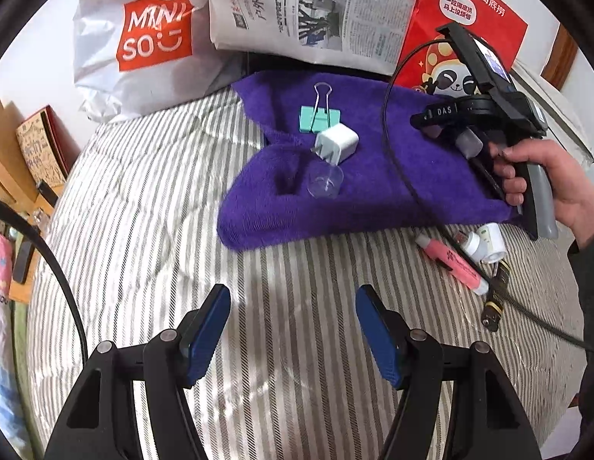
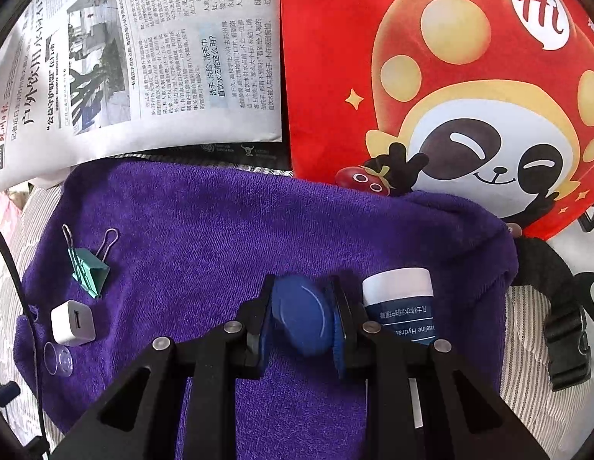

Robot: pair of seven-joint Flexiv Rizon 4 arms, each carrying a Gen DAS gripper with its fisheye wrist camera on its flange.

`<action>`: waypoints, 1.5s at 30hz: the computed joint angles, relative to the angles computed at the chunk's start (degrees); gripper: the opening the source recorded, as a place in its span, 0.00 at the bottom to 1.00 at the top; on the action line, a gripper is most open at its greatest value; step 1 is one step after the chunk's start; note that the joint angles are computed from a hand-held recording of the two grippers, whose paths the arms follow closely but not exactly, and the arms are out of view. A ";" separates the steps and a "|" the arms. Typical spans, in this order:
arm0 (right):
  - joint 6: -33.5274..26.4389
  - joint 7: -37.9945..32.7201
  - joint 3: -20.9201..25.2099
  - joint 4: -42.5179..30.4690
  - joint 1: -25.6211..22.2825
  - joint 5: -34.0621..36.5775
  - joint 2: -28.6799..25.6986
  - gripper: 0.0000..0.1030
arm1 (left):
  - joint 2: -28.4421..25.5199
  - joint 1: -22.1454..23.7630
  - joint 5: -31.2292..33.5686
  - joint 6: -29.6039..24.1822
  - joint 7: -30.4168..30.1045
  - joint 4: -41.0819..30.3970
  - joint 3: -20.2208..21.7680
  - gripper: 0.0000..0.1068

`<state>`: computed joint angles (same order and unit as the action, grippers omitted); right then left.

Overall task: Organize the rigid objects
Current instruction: 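Lower the clear cup onto the towel and open the left tool while the right tool releases the container, then grasp the pink tube with the left tool while the right tool grasps the black Grand Reserve bottle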

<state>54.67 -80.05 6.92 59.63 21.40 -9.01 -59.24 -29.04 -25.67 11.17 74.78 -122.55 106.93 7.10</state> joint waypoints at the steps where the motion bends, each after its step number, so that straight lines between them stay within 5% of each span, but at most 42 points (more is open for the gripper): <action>1: -0.03 -0.53 0.19 -0.20 -0.10 -0.05 -0.12 0.26 | 0.05 0.12 -0.20 -0.12 0.19 0.21 -0.37 0.62; 4: 0.88 -0.81 -0.54 1.84 0.35 -0.71 1.00 0.35 | 0.62 -0.85 0.64 -1.18 -0.39 0.31 0.17 0.62; 7: -1.03 0.07 -0.11 1.91 -0.10 -0.37 1.18 0.67 | 1.44 -1.08 1.34 -1.38 -0.76 0.84 0.01 0.62; 11: 1.77 -0.52 1.72 5.92 -1.93 2.16 3.57 0.67 | 1.74 -1.01 1.81 -2.07 -1.75 1.06 -0.29 0.62; 21: 16.52 -1.84 2.73 30.84 -4.86 1.75 20.00 0.67 | -0.92 0.39 -2.43 0.05 -1.26 0.06 -4.06 0.62; 25: 21.22 -3.26 4.82 39.93 -7.38 3.14 25.57 0.67 | -3.99 -3.39 -0.89 -4.00 -1.37 -6.42 -1.75 0.62; 31: 28.35 1.46 -2.75 55.10 -4.66 -2.44 32.63 0.67 | -6.71 -3.52 -1.99 -4.39 -1.06 -11.00 -3.19 0.62; 35: 28.14 2.80 0.04 58.67 -9.36 -0.39 35.04 0.67 | -8.55 -4.40 -3.25 -5.24 -2.01 -13.88 -2.98 0.62; 45: 32.59 3.78 2.75 65.68 -11.48 0.40 38.95 0.67 | -14.89 -6.27 -3.49 -15.19 -4.14 -24.74 -2.94 0.65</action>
